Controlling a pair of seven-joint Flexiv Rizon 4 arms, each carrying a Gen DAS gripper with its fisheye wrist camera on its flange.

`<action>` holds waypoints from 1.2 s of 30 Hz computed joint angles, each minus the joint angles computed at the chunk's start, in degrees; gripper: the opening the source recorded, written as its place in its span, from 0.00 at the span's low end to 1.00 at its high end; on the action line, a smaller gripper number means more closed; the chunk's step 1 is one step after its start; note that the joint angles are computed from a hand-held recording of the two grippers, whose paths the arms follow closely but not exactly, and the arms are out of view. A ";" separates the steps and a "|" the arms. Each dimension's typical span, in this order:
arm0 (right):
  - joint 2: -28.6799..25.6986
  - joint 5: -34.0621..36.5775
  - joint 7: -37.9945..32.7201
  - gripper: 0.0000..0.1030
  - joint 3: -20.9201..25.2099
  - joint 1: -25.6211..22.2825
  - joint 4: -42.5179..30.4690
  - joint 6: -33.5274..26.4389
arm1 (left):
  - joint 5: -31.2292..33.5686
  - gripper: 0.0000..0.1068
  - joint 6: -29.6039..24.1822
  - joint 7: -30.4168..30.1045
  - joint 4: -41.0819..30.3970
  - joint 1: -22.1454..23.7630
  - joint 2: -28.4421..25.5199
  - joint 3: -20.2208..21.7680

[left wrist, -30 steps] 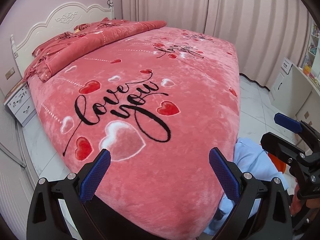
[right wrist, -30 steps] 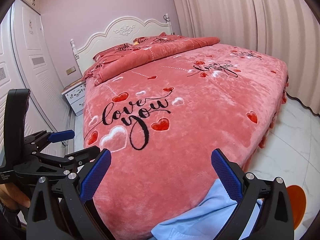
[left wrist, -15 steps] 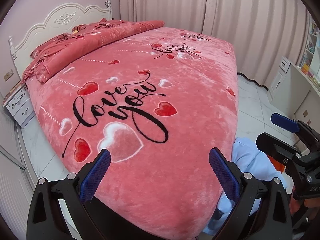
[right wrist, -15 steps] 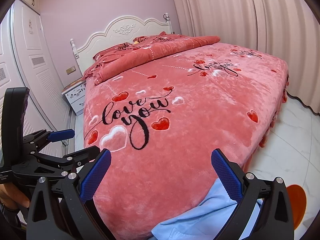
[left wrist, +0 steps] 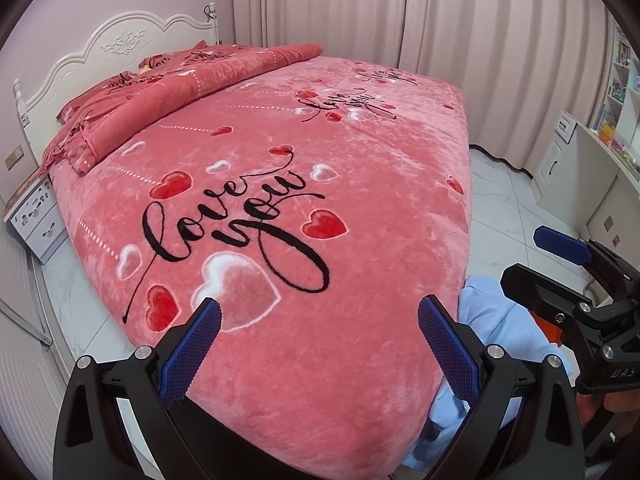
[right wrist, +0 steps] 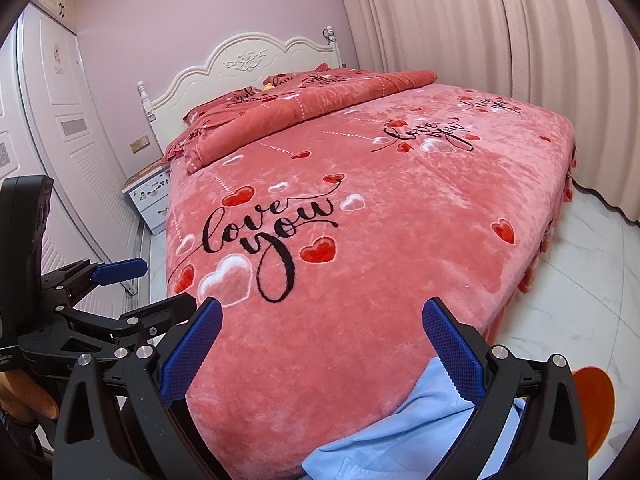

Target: Collect trash

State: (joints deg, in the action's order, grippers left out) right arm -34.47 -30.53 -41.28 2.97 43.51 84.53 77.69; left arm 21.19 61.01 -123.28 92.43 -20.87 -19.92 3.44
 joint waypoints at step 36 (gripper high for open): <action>-0.91 1.36 0.13 0.95 0.53 -0.11 -1.00 -0.96 | -0.83 0.91 -0.98 0.67 -0.61 -0.16 -0.62 0.09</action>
State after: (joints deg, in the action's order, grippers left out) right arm -35.39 -29.17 -41.16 3.50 43.41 83.52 76.73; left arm 20.37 60.03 -122.61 91.82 -21.03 -20.54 3.53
